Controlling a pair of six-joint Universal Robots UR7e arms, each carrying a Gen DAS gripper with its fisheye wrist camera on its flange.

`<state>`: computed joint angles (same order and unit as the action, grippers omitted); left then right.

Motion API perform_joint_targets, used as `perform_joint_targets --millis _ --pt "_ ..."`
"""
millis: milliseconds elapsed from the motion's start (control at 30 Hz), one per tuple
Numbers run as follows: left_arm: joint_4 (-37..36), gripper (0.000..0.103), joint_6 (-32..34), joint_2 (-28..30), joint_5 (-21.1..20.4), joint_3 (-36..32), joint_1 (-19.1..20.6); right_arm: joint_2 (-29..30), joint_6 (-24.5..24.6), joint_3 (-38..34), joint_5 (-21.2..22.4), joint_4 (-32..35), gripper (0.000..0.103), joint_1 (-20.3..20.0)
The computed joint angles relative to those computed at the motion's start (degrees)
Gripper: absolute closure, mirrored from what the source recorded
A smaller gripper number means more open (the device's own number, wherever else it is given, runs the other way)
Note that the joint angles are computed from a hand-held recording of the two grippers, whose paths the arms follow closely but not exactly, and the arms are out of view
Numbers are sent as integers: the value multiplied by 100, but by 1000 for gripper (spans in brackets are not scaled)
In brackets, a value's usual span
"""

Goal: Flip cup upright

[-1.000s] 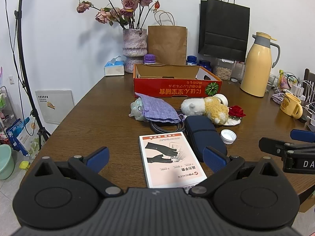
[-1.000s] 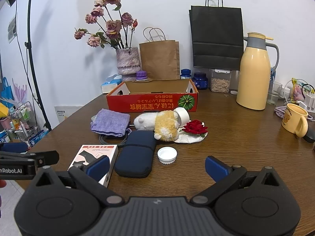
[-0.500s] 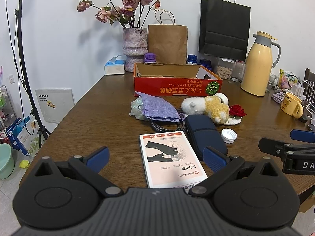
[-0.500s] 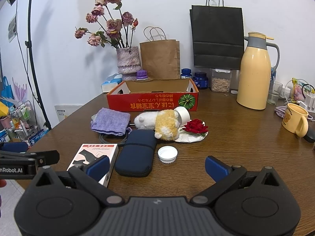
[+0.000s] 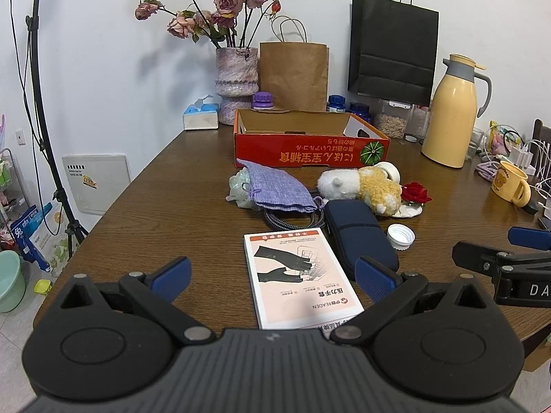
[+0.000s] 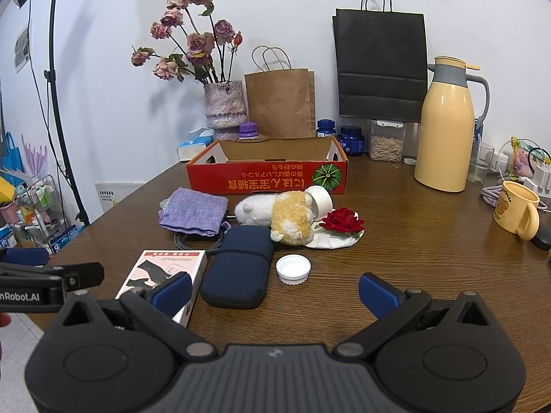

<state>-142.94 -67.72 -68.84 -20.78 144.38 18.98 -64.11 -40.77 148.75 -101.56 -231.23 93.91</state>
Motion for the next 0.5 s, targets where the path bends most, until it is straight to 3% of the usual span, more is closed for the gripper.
perform_joint_targets --millis 500 --pt "21 0 -6 -2 -4 -11 1 61 8 5 -33 -66 0 25"
